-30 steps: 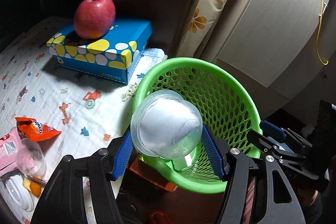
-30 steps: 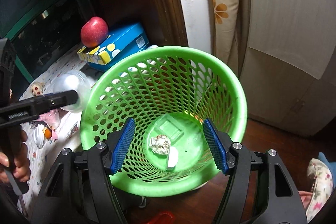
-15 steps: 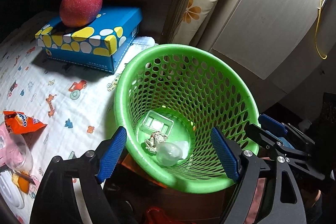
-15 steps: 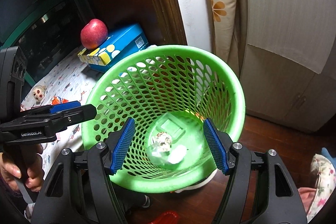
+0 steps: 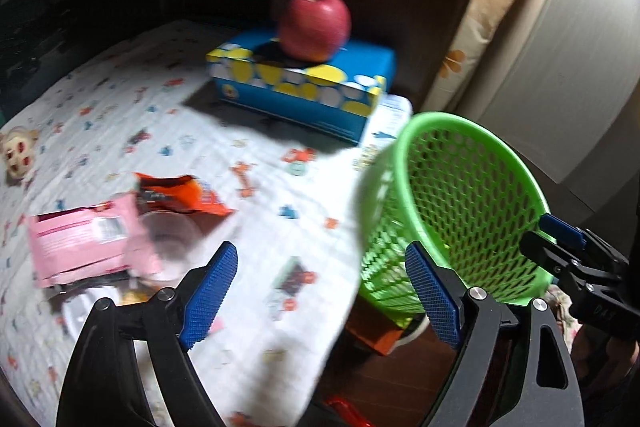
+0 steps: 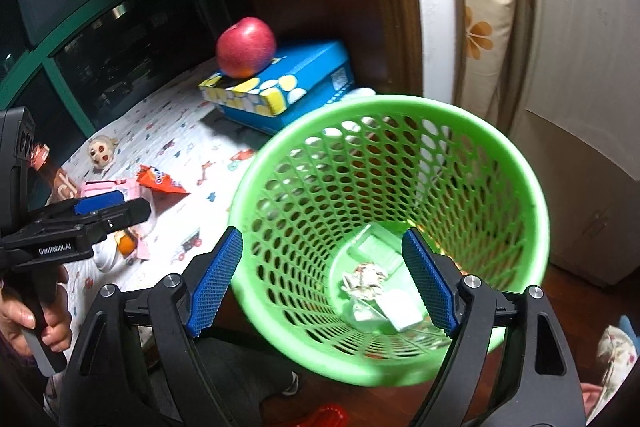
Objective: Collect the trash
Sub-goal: 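Move both tools back toward the pink wrapper and plastic cup, then grasp the pink snack wrapper with the left tool while the right tool grasps a clear cup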
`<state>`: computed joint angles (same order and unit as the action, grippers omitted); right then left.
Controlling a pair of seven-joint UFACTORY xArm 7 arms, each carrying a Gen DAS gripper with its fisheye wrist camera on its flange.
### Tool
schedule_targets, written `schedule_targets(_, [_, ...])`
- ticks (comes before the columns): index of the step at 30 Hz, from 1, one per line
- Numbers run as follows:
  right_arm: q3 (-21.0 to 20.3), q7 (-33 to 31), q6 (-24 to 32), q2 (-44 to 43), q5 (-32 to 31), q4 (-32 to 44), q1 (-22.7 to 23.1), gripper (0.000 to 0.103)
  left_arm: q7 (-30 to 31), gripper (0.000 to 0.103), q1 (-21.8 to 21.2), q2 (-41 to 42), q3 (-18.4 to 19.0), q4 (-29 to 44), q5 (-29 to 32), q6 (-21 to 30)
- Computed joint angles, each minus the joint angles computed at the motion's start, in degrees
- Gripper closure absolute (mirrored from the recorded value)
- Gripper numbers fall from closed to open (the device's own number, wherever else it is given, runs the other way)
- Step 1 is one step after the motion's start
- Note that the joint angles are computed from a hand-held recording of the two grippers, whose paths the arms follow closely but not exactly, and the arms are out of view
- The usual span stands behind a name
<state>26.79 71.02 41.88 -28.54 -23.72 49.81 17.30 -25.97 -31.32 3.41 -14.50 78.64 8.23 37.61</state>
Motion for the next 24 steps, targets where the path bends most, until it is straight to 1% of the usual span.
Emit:
schedule_targets(3, [0.71,-0.09,-0.71,2.97,-0.99,2.38,-0.21,0.021,-2.60,0.020,1.46,-2.92,1.23,-2.75,3.10,-0.07])
schedule_targets(7, [0.99,0.01,-1.63,7.49,-2.99,5.76,0.52,0.021,-5.51,0.020,4.96,-6.32,2.35,-6.05,5.78,-0.07])
schedule_targets(12, [0.04,-0.23,-1.79,13.07,-5.85,10.18,2.96,0.021,-9.60,0.020,9.70,-8.64,3.26,-8.69,8.71,0.18])
schedule_targets(15, [-0.94,-0.26,-1.52,16.42,-7.72,13.12,4.90,0.021,-9.72,0.020,11.93,-8.86,3.98,-9.69,8.53,0.23])
schedule_targets(21, [-3.89,-0.94,-1.42,22.35,-9.87,18.10,9.17,0.021,-4.25,0.020,13.68,-6.95,5.07,-9.86,2.76,-0.62])
schedule_targets(22, [-4.44,-1.15,-1.45,23.20,-10.04,18.81,9.92,0.021,-2.05,0.020,13.69,-6.53,5.36,-9.92,0.36,-1.20])
schedule_targets(24, [-5.57,-1.53,-1.59,24.73,-10.24,20.04,11.28,0.021,-0.76,0.020,13.76,-5.86,5.42,-9.92,-1.59,-1.74])
